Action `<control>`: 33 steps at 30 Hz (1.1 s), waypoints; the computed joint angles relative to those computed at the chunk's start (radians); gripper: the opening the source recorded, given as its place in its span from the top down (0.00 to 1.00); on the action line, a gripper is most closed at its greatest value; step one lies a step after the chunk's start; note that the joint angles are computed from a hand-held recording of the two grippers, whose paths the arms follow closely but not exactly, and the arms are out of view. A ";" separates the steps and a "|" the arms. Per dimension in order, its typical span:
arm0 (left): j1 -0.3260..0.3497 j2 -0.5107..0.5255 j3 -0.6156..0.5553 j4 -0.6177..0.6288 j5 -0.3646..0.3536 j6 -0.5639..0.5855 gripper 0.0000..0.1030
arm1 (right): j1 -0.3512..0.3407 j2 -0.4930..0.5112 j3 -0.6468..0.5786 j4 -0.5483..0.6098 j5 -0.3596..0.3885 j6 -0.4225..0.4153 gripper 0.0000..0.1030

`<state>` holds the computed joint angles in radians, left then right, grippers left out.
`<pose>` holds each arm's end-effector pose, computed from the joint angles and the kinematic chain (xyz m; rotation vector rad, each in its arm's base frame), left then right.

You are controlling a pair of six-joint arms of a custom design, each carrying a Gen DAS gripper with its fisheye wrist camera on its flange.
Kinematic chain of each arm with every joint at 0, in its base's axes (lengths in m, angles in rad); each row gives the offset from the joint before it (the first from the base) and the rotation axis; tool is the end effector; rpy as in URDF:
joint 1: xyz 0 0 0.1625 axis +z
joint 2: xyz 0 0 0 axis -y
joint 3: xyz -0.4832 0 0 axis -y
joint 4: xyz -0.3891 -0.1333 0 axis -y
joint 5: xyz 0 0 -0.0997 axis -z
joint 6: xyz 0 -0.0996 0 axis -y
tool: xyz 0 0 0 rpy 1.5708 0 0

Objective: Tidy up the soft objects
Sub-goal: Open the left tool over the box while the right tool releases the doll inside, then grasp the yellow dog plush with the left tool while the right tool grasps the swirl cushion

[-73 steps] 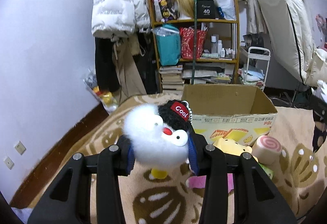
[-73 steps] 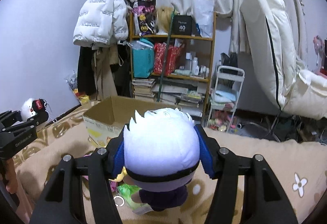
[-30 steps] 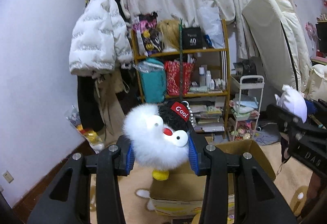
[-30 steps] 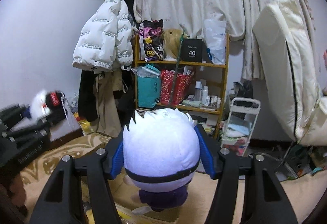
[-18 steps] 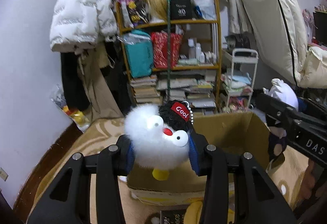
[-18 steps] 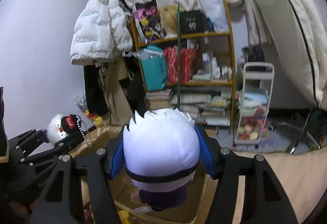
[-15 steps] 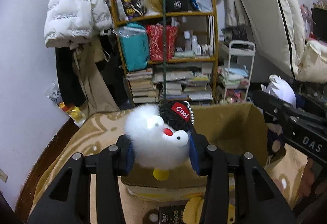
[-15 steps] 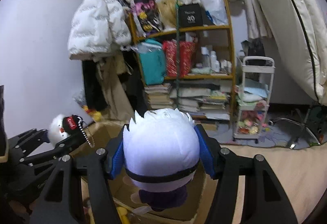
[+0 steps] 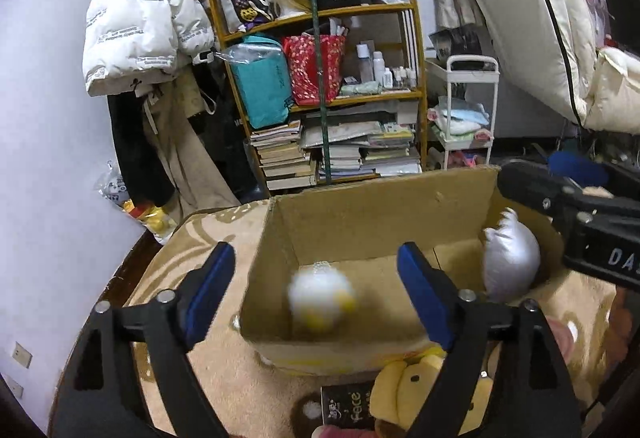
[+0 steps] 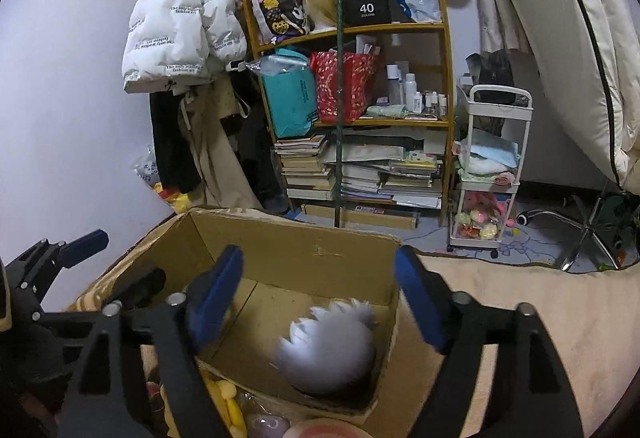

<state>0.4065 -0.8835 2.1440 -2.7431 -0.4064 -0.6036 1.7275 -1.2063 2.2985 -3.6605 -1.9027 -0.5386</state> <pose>-0.3899 -0.4126 0.1175 0.6500 2.0335 -1.0266 0.1752 -0.4630 0.3013 0.6068 -2.3120 1.1973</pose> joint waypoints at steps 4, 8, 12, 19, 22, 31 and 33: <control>-0.008 -0.002 0.010 0.023 0.005 -0.023 0.12 | 0.001 -0.015 0.007 0.006 -0.006 0.009 0.06; -0.013 -0.013 0.017 0.051 -0.003 -0.040 0.08 | 0.007 -0.035 0.024 -0.001 -0.006 0.018 0.00; -0.022 -0.029 0.013 0.154 0.012 -0.127 0.06 | 0.012 -0.046 0.033 0.000 -0.012 0.022 0.00; -0.043 -0.066 0.030 0.253 0.009 -0.241 0.05 | 0.024 -0.099 0.086 -0.001 -0.036 0.037 0.00; -0.059 -0.088 0.040 0.300 0.011 -0.289 0.05 | 0.040 -0.119 0.111 -0.012 -0.054 0.030 0.00; -0.120 -0.147 0.074 0.408 -0.005 -0.381 0.04 | 0.113 -0.176 0.168 -0.039 -0.119 0.026 0.00; -0.130 -0.158 0.078 0.421 -0.017 -0.394 0.04 | 0.134 -0.177 0.174 -0.058 -0.138 0.021 0.00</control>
<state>0.2762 -1.0419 2.2218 -2.3217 -0.4234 -0.9979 1.8612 -1.3830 2.4730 -3.7184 -2.0406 -0.5179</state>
